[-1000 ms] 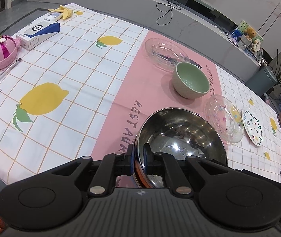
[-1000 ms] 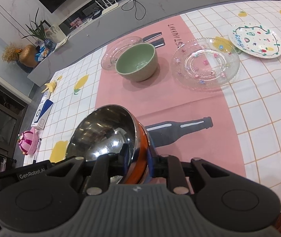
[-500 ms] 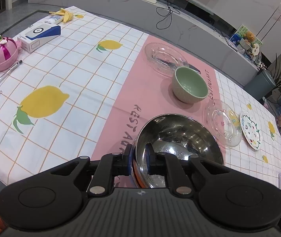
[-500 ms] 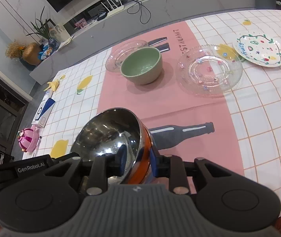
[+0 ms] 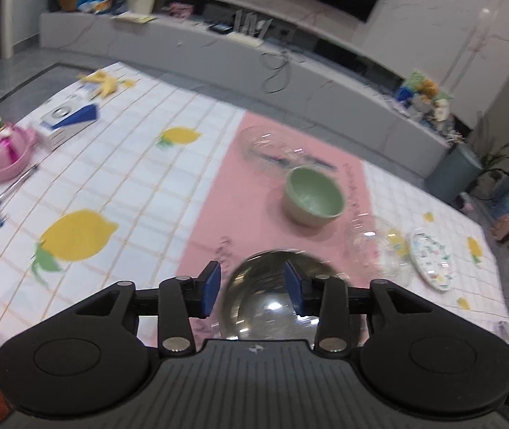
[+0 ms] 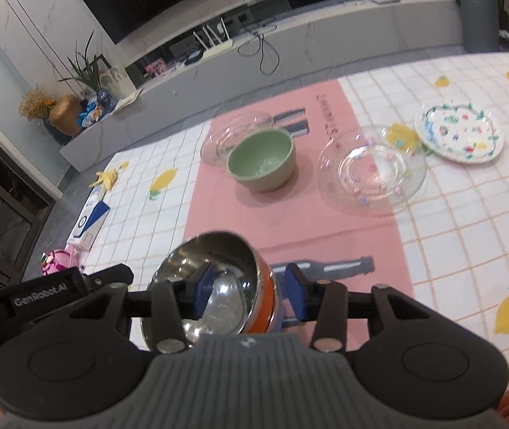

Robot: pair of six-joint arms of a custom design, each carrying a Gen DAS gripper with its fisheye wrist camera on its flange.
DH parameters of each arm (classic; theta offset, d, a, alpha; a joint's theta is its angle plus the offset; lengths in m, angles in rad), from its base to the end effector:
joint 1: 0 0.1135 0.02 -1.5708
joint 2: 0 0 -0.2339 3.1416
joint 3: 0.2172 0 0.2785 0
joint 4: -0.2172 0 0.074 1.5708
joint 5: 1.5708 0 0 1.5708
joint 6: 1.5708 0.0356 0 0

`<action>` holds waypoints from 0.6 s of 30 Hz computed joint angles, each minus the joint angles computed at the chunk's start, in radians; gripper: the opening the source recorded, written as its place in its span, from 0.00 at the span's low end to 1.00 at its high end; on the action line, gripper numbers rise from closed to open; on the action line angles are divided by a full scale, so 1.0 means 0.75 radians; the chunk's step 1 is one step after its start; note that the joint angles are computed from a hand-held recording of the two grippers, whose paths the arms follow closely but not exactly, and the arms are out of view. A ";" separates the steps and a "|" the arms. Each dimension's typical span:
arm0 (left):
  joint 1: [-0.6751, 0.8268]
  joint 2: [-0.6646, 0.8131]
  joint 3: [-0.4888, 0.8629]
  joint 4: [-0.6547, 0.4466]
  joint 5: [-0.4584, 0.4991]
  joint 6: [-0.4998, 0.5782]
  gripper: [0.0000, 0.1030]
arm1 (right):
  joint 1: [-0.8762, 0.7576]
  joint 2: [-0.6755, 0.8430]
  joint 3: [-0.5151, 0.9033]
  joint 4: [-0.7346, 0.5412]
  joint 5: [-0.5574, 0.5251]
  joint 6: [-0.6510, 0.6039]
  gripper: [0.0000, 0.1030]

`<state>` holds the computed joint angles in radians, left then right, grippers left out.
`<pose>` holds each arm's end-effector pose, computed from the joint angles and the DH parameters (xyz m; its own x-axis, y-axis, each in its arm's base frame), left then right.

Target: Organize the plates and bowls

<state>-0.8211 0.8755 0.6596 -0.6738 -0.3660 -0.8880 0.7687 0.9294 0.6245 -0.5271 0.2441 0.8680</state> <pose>0.1566 -0.1495 0.2102 -0.7451 -0.2628 -0.6130 -0.0764 0.9467 -0.3131 0.1717 0.1541 0.1963 -0.7689 0.2864 -0.5716 0.0451 0.9161 0.3983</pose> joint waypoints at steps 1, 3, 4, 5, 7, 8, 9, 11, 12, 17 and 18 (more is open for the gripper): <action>-0.008 0.010 0.016 0.015 0.006 0.014 0.45 | -0.008 -0.012 0.010 -0.019 0.008 -0.014 0.43; -0.026 0.041 0.052 0.039 0.015 0.041 0.45 | -0.034 -0.028 0.029 -0.053 0.019 -0.040 0.43; -0.035 0.059 0.069 0.055 0.020 0.056 0.45 | -0.054 -0.041 0.040 -0.072 0.023 -0.060 0.44; -0.040 0.083 0.091 0.073 0.028 0.078 0.45 | -0.072 -0.056 0.046 -0.085 0.027 -0.079 0.45; -0.049 0.134 0.131 0.107 0.040 0.114 0.45 | -0.124 -0.070 0.070 -0.107 0.030 -0.127 0.49; -0.050 0.167 0.157 0.120 0.043 0.130 0.46 | -0.154 -0.069 0.086 -0.115 0.027 -0.161 0.50; -0.048 0.197 0.177 0.132 0.048 0.142 0.46 | -0.185 -0.060 0.104 -0.116 0.025 -0.198 0.51; -0.027 0.264 0.222 0.164 0.083 0.169 0.46 | -0.247 -0.024 0.141 -0.105 0.018 -0.264 0.54; -0.011 0.306 0.251 0.179 0.115 0.180 0.46 | -0.286 -0.004 0.157 -0.091 -0.001 -0.297 0.54; 0.079 0.527 0.419 0.218 0.234 0.265 0.46 | -0.502 0.164 0.254 -0.027 -0.182 -0.417 0.54; 0.093 0.573 0.458 0.226 0.249 0.289 0.46 | -0.546 0.202 0.276 -0.014 -0.227 -0.434 0.54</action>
<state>-0.7516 1.3053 1.0029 -0.5044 -0.1792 -0.6711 0.3594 1.0811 0.8317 -0.5376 0.0742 0.5428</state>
